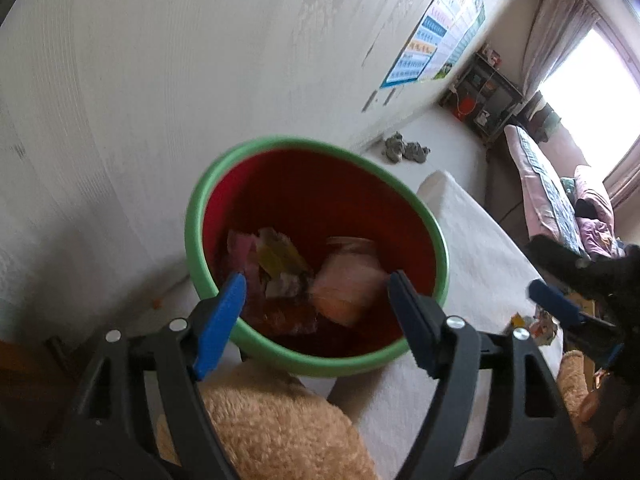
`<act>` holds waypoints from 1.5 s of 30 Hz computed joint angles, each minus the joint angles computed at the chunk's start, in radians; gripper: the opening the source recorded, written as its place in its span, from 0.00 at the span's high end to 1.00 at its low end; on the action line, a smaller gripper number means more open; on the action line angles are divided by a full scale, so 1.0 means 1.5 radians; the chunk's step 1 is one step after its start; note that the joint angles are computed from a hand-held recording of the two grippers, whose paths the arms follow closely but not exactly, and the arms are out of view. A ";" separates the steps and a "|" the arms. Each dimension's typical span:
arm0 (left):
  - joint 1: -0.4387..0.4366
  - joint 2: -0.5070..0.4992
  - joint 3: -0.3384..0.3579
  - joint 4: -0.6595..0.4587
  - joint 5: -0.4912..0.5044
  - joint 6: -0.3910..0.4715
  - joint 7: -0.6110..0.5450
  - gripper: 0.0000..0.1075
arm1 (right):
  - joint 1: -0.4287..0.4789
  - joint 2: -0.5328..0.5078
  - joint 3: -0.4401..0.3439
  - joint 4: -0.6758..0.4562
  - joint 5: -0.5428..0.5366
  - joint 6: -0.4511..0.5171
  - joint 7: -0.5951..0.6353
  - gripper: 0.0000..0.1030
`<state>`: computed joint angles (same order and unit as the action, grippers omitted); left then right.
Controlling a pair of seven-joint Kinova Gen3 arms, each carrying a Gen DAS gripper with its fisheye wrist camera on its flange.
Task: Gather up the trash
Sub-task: 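Open the right tool over the bin to drop the paper bag, then move the right tool toward the blue Oreo wrapper on the table, then close the right tool on the blue Oreo wrapper while the left tool grasps the clear plastic wrapper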
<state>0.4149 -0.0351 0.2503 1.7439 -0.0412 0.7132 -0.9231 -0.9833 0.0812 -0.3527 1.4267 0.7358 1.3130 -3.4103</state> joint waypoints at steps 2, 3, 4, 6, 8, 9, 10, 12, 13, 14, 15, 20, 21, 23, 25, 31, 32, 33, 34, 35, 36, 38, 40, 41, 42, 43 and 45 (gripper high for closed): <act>0.000 -0.009 -0.002 0.005 0.011 -0.003 -0.010 0.34 | 0.016 -0.016 -0.044 0.000 0.004 0.044 0.014 0.34; 0.002 -0.015 0.000 0.009 0.012 -0.002 -0.014 0.34 | 0.031 -0.023 -0.075 0.000 0.005 0.072 0.021 0.34; 0.003 -0.017 0.004 0.008 0.011 -0.001 -0.018 0.34 | 0.044 -0.038 -0.106 0.008 0.003 0.099 0.029 0.34; 0.012 -0.019 0.017 0.007 0.000 0.002 -0.021 0.34 | 0.072 -0.057 -0.168 0.020 -0.004 0.153 0.031 0.33; 0.025 -0.014 0.028 0.001 0.004 0.008 -0.027 0.34 | 0.099 -0.086 -0.230 0.041 -0.031 0.207 0.020 0.29; 0.033 -0.010 0.032 -0.002 0.014 0.009 -0.036 0.34 | 0.117 -0.097 -0.260 0.045 -0.056 0.234 0.010 0.28; 0.040 -0.006 0.035 -0.005 0.020 0.009 -0.041 0.34 | 0.134 -0.111 -0.291 0.057 -0.083 0.261 -0.012 0.27; 0.062 0.005 0.050 -0.016 0.016 0.010 -0.040 0.34 | 0.162 -0.118 -0.347 0.062 -0.137 0.316 -0.066 0.27; 0.073 0.012 0.055 -0.022 0.012 0.013 -0.041 0.34 | 0.164 -0.117 -0.371 0.072 -0.164 0.341 -0.093 0.27; 0.087 0.018 0.063 -0.028 0.009 0.016 -0.043 0.34 | 0.163 -0.121 -0.383 0.080 -0.191 0.356 -0.120 0.27; 0.101 0.024 0.068 -0.033 0.010 0.019 -0.049 0.34 | 0.150 -0.130 -0.383 0.098 -0.219 0.360 -0.147 0.27; 0.177 0.047 0.097 -0.062 0.002 0.041 -0.080 0.31 | 0.090 -0.194 -0.327 0.177 -0.310 0.332 -0.281 0.27; 0.188 0.050 0.098 -0.065 0.008 0.041 -0.091 0.31 | 0.062 -0.198 -0.299 0.186 -0.319 0.325 -0.294 0.27; 0.193 0.054 0.106 -0.065 0.043 0.039 -0.121 0.30 | 0.028 -0.208 -0.238 0.213 -0.357 0.309 -0.298 0.27; 0.214 0.059 0.097 -0.067 0.050 0.042 -0.127 0.30 | 0.014 -0.221 -0.182 0.246 -0.400 0.290 -0.280 0.27; 0.239 0.078 0.086 -0.076 0.033 0.061 -0.116 0.30 | 0.062 -0.212 -0.160 0.273 -0.443 0.247 -0.177 0.46; 0.241 0.083 0.085 -0.079 0.033 0.061 -0.120 0.30 | 0.069 -0.219 -0.153 0.285 -0.449 0.229 -0.165 0.55; 0.244 0.089 0.085 -0.085 0.031 0.064 -0.124 0.30 | 0.078 -0.232 -0.148 0.300 -0.462 0.209 -0.157 0.70; 0.249 0.096 0.086 -0.091 0.027 0.069 -0.130 0.30 | 0.087 -0.241 -0.149 0.309 -0.468 0.199 -0.156 0.78; 0.252 0.097 0.085 -0.093 0.026 0.073 -0.136 0.30 | 0.096 -0.256 -0.157 0.315 -0.467 0.190 -0.163 0.78; 0.260 0.103 0.086 -0.099 0.018 0.079 -0.138 0.30 | 0.113 -0.269 -0.176 0.315 -0.461 0.186 -0.166 0.83; 0.279 0.113 0.087 -0.112 -0.005 0.087 -0.133 0.30 | 0.144 -0.283 -0.237 0.295 -0.429 0.204 -0.198 0.84; 0.309 0.133 0.087 -0.135 -0.048 0.100 -0.118 0.30 | 0.158 -0.277 -0.299 0.264 -0.391 0.244 -0.242 0.84; 0.323 0.143 0.086 -0.146 -0.065 0.105 -0.115 0.30 | 0.168 -0.276 -0.330 0.251 -0.375 0.260 -0.261 0.84; 0.338 0.158 0.086 -0.162 -0.080 0.111 -0.121 0.30 | 0.182 -0.275 -0.361 0.238 -0.361 0.278 -0.276 0.84; 0.344 0.175 0.092 -0.181 -0.087 0.123 -0.132 0.30 | 0.185 -0.270 -0.392 0.224 -0.344 0.302 -0.302 0.84; 0.370 0.223 0.084 -0.232 -0.075 0.158 -0.164 0.31 | 0.225 -0.281 -0.445 0.209 -0.326 0.328 -0.321 0.84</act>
<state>0.9695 0.2987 0.3767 1.3961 -0.1541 0.9502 -1.1685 -0.6463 -0.3408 -1.0207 1.7401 0.2471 1.8043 -3.8920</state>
